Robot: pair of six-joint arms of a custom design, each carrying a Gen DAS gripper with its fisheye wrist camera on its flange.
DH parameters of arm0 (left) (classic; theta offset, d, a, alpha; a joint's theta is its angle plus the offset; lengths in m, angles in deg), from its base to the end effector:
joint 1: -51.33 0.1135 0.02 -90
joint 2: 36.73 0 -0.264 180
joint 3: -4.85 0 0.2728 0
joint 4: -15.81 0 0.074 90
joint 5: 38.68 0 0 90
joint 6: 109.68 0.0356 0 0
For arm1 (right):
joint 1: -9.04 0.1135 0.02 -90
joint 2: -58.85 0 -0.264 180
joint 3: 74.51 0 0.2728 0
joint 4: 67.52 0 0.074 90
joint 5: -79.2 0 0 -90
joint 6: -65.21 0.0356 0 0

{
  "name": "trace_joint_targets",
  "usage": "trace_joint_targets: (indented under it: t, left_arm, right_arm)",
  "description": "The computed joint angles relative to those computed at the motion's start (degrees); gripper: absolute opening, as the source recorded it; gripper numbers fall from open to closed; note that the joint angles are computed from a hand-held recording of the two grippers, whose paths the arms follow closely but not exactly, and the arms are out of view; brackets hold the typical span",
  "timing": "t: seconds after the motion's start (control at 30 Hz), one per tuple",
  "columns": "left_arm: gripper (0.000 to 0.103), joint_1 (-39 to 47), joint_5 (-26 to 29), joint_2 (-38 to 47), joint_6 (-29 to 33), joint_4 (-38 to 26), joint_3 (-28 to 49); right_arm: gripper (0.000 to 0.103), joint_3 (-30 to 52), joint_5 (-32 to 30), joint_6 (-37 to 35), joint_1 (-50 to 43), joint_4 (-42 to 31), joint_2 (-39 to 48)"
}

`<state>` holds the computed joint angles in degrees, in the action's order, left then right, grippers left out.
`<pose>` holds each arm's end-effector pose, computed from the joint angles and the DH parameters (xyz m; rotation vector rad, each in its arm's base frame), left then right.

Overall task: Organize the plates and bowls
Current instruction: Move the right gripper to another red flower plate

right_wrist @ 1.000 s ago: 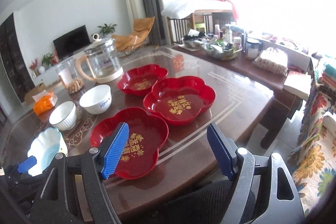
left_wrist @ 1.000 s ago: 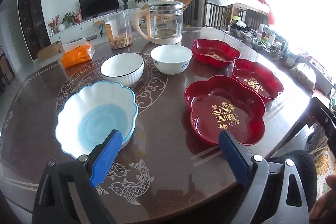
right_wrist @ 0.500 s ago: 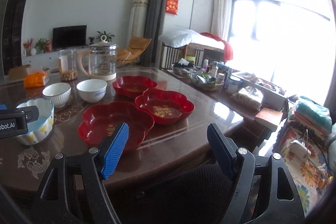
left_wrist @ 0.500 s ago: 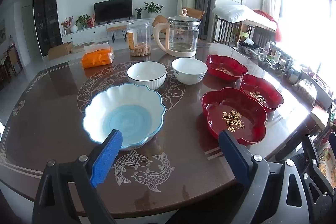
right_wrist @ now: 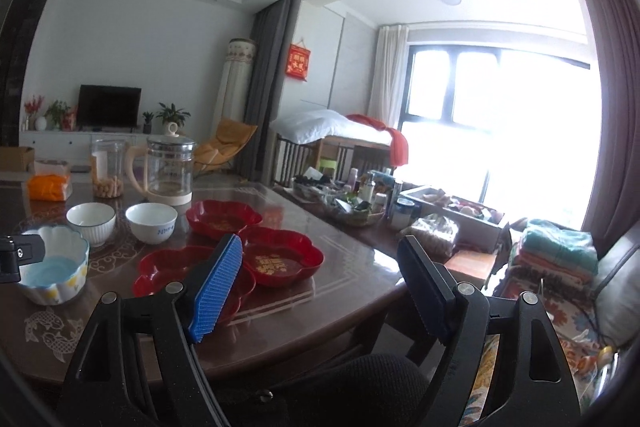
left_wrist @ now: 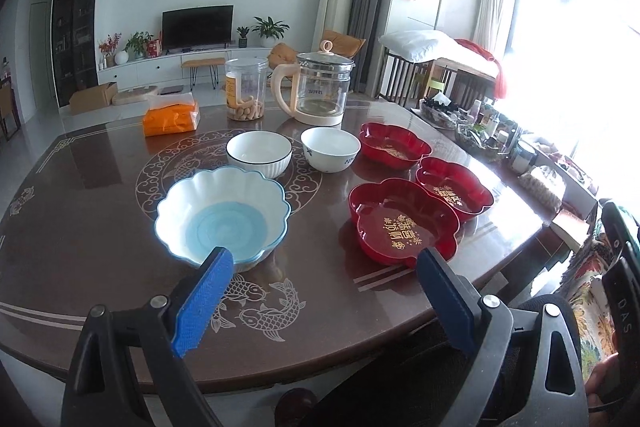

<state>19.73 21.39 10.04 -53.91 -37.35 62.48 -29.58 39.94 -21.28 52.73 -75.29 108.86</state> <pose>0.1666 -0.0816 0.2867 -0.3074 2.1721 -0.0345 0.1754 0.1294 0.2701 0.0188 1.7154 -0.1849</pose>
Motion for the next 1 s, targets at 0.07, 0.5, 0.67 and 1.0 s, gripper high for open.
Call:
trace_joint_targets:
  t: [0.07, 0.5, 0.67, 1.0]
  left_arm:
    - [0.093, -1.35, 0.27, -0.49, -0.46, -0.53, -0.54]
    - [0.093, 6.34, 12.34, 12.68, 6.82, -3.04, 7.16]
    - [0.093, 14.75, 23.79, 28.58, 16.47, -1.86, 21.12]
    - [0.092, 18.63, 32.52, 82.13, 22.40, -21.20, 82.85]
  right_arm:
    - [0.083, -0.86, -0.48, 2.06, -0.17, -0.44, -5.40]
    - [0.089, 14.54, -56.03, 10.59, -31.62, -18.91, 7.97]
    - [0.089, 29.85, -66.35, 6.95, -39.69, -31.10, 28.95]
    - [0.089, 79.06, -69.27, -1.47, -48.10, -57.73, 69.61]
